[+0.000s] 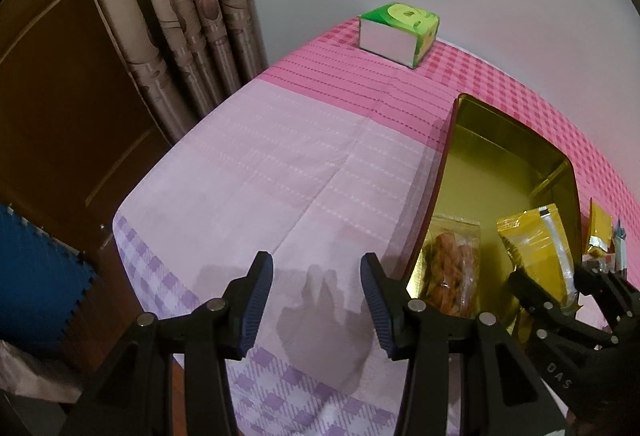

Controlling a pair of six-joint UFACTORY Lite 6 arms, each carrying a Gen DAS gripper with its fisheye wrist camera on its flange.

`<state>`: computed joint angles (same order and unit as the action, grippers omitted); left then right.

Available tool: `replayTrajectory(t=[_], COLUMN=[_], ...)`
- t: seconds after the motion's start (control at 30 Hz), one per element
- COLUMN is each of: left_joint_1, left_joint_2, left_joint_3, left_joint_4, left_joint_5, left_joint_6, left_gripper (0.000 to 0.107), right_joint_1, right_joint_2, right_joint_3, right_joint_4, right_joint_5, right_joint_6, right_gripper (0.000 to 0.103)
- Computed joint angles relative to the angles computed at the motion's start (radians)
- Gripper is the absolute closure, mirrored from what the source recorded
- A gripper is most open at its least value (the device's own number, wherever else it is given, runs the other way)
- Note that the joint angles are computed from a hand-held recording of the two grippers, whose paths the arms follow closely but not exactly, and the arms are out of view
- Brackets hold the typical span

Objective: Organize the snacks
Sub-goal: 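Carry the yellow bag into the tin and open the right gripper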

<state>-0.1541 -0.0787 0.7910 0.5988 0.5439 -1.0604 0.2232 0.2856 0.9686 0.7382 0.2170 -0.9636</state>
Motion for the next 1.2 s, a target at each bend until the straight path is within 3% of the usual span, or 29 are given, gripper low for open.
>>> replayTrajectory(t=[0.47,0.73,0.97,1.2], left_joint_1=[0.029,0.027,0.016,0.001], left_joint_2=[-0.001,-0.005,0.001,0.008], left_joint_3=[-0.003,-0.004,-0.004,-0.002], left_joint_4=[-0.023,-0.024,-0.013,0.011], left_joint_5=[-0.014,-0.011,-0.009,-0.008], left_joint_6=[0.019,0.019,0.002,-0.021], left_gripper=[0.060,0.060,0.060,0.060], right_joint_1=[0.043,0.044,0.037,-0.034], right_joint_2=[0.083,0.080,0.037,-0.107], right_joint_3=[0.057,0.053,0.015,-0.063], right_joint_4=[-0.179,-0.170,-0.085,0.096], right_joint_5=[-0.013,-0.012,-0.010,0.067], right_joint_6=[0.182,0.170,0.088,-0.102], right_gripper=[0.047,0.045,0.038,0.038])
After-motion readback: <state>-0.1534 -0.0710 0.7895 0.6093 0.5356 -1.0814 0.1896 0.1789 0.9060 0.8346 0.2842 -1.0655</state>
